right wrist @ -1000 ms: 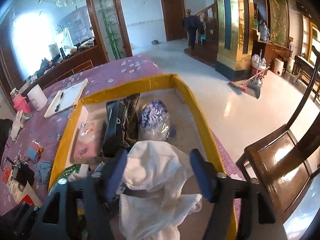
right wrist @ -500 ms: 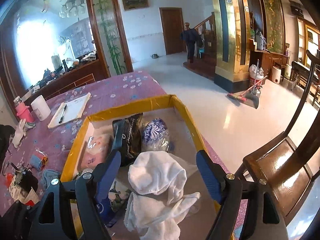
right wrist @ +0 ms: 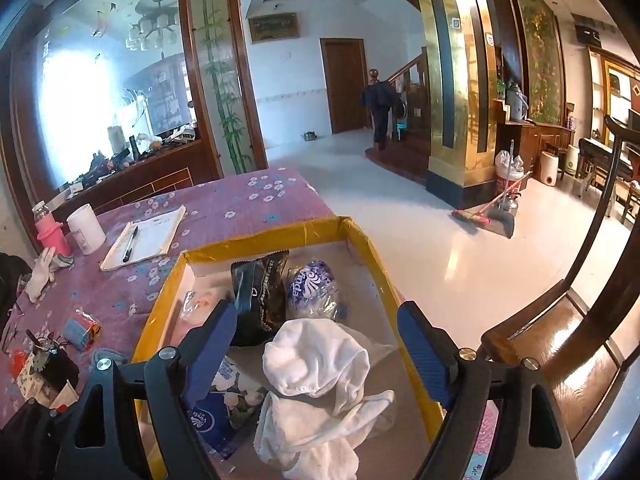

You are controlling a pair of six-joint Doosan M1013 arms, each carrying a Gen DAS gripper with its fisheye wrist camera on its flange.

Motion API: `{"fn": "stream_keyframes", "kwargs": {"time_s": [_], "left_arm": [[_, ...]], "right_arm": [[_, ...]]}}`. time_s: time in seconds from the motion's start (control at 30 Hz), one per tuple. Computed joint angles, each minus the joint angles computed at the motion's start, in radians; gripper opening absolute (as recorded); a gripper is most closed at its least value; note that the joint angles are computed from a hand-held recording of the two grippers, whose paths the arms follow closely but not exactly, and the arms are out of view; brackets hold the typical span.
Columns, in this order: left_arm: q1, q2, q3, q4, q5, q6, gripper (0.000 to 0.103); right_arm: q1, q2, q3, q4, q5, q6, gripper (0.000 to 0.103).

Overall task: Organize soft objects
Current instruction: 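Move both grippers back toward the remaining items on the table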

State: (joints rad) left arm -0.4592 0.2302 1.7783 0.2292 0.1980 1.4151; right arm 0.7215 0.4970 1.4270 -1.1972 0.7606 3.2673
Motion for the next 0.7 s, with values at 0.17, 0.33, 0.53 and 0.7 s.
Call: {"fn": "stream_keyframes", "kwargs": {"time_s": [0.17,0.33,0.53,0.7], "left_arm": [[-0.007,-0.010,0.017,0.166,-0.037,-0.161,0.070],[-0.004,-0.024,0.024,0.216,-0.041,-0.232,0.076],[-0.003,-0.073,0.051,0.241,-0.039,-0.265,0.076],[-0.004,-0.134,0.109,0.435,-0.057,-0.444,0.082]], "right_arm": [[0.010,-0.003,0.007,-0.031,0.037,0.046,0.086],[0.048,-0.019,0.022,-0.063,0.132,0.065,0.087],[0.091,-0.058,0.060,-0.097,0.201,0.100,0.090],[0.129,-0.075,0.068,-0.113,0.210,0.087,0.092]]}}
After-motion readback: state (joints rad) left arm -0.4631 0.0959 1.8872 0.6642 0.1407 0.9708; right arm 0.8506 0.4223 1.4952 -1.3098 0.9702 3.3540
